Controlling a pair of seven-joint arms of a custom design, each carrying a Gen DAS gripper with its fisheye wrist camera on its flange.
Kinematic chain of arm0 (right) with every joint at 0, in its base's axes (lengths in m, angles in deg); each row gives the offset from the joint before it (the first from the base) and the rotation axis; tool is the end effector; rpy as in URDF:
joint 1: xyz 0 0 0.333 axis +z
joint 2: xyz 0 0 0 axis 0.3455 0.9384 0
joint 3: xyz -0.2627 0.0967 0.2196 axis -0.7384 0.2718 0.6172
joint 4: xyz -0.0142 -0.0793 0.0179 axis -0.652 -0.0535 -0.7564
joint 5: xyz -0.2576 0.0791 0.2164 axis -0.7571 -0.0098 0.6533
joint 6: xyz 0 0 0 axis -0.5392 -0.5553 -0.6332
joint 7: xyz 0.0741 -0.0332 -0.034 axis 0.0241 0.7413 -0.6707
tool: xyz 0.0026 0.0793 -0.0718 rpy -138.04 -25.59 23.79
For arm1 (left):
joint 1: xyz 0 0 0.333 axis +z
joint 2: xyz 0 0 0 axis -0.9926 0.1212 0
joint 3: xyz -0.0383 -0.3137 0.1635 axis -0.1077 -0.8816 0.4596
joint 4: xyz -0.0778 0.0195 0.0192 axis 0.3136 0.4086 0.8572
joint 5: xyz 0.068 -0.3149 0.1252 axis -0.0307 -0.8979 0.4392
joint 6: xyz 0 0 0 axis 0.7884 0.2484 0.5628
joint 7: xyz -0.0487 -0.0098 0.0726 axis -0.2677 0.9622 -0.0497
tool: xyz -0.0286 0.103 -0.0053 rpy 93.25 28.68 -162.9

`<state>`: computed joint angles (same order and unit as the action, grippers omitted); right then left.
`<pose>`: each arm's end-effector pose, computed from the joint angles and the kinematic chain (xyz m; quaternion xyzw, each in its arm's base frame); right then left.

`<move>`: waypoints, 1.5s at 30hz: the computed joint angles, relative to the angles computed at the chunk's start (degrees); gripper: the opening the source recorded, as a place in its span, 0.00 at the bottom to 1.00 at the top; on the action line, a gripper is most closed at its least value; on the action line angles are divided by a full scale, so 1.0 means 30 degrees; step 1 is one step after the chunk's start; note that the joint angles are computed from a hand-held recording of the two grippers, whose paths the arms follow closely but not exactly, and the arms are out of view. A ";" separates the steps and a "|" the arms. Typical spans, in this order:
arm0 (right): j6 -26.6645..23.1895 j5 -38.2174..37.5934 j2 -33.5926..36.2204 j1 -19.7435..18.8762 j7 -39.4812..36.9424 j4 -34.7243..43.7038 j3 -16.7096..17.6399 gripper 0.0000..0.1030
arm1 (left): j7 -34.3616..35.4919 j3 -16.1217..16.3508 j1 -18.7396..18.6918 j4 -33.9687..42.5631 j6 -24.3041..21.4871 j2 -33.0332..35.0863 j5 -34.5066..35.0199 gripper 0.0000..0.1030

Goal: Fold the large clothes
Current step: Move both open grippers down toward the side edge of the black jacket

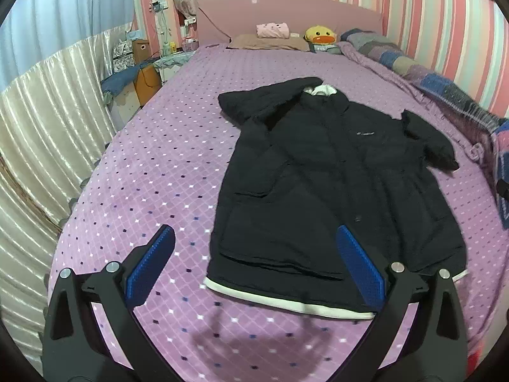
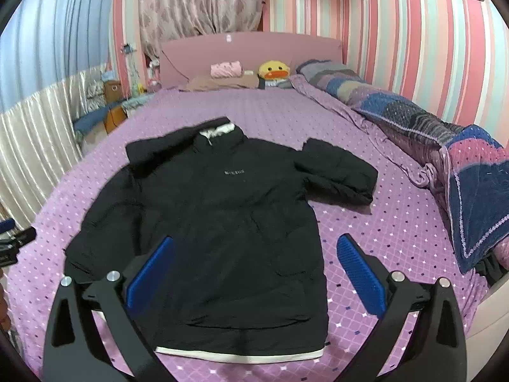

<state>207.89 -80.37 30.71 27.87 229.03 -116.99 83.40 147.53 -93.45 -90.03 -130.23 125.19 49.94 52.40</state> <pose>0.3981 0.1431 0.5965 -0.5138 0.7410 -0.3556 0.2457 0.4241 -0.2324 0.6123 -0.5753 0.7306 -0.2692 0.2506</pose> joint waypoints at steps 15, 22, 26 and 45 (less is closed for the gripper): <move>-0.1144 0.0320 0.1118 -0.0201 -0.0623 -0.1768 -0.0953 0.98 | 0.2911 0.2165 -0.0584 0.0714 0.0289 0.4603 -0.1802 0.97; -0.0931 0.0013 0.1742 -0.0420 -0.0608 -0.1408 -0.1197 0.98 | 0.2314 0.2792 -0.1403 0.1907 0.0242 0.5665 -0.0881 0.97; -0.0710 -0.0414 0.2605 -0.0470 -0.0536 -0.0741 -0.1395 0.98 | 0.2289 0.2969 -0.1796 0.3038 0.0086 0.6425 -0.0617 0.97; 0.1014 -0.0755 1.0855 -0.0380 -0.4226 0.8335 -0.4084 0.98 | 0.2090 0.5169 -0.5009 1.6735 -0.5435 1.4861 0.1073 0.97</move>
